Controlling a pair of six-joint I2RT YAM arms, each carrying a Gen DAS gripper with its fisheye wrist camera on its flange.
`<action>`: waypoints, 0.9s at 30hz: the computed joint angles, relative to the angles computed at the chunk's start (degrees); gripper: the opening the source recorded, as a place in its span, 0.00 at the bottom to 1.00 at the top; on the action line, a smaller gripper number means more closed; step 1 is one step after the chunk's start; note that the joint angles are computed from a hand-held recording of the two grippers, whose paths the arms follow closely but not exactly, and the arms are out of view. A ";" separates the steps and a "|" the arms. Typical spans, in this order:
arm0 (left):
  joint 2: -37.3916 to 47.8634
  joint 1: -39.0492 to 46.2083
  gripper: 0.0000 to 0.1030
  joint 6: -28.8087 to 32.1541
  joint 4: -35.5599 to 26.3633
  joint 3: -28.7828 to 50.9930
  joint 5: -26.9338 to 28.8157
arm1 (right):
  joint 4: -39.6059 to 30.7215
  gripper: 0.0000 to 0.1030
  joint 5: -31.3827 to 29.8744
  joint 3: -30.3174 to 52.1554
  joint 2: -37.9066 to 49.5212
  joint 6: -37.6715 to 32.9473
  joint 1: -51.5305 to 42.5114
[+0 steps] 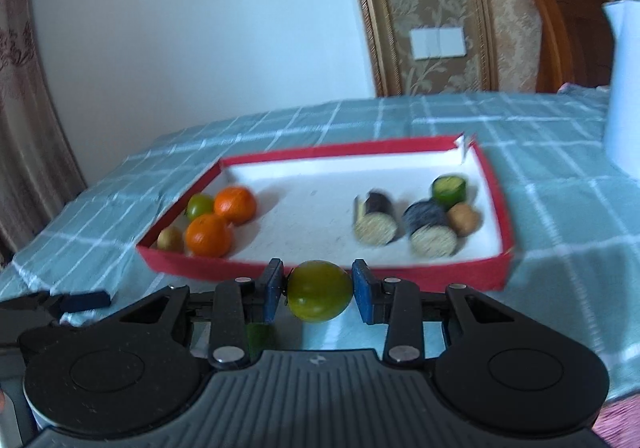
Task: Organize fruits
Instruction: 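Carry the green tomato into the box beside the eggplant pieces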
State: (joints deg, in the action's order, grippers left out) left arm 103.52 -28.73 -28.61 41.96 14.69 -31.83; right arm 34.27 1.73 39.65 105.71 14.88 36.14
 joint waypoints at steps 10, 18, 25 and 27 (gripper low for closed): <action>0.01 -0.02 1.00 -0.02 0.00 0.00 -0.01 | -4.18 0.36 0.97 6.23 3.08 -1.71 -3.96; -0.01 0.03 1.00 0.02 -0.01 0.01 0.02 | -5.05 0.36 2.89 9.91 7.51 -3.72 -3.13; -0.06 0.09 1.00 0.07 0.00 -0.03 0.06 | -5.64 0.36 5.71 11.41 8.86 -6.25 -1.34; 0.00 0.00 1.00 0.00 -0.07 0.05 0.00 | -5.93 0.36 6.29 11.87 9.24 -6.83 -0.74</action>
State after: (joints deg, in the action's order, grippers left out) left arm 103.52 -28.73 -28.62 41.89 14.74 -31.84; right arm 28.35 8.01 51.52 114.96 8.05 35.39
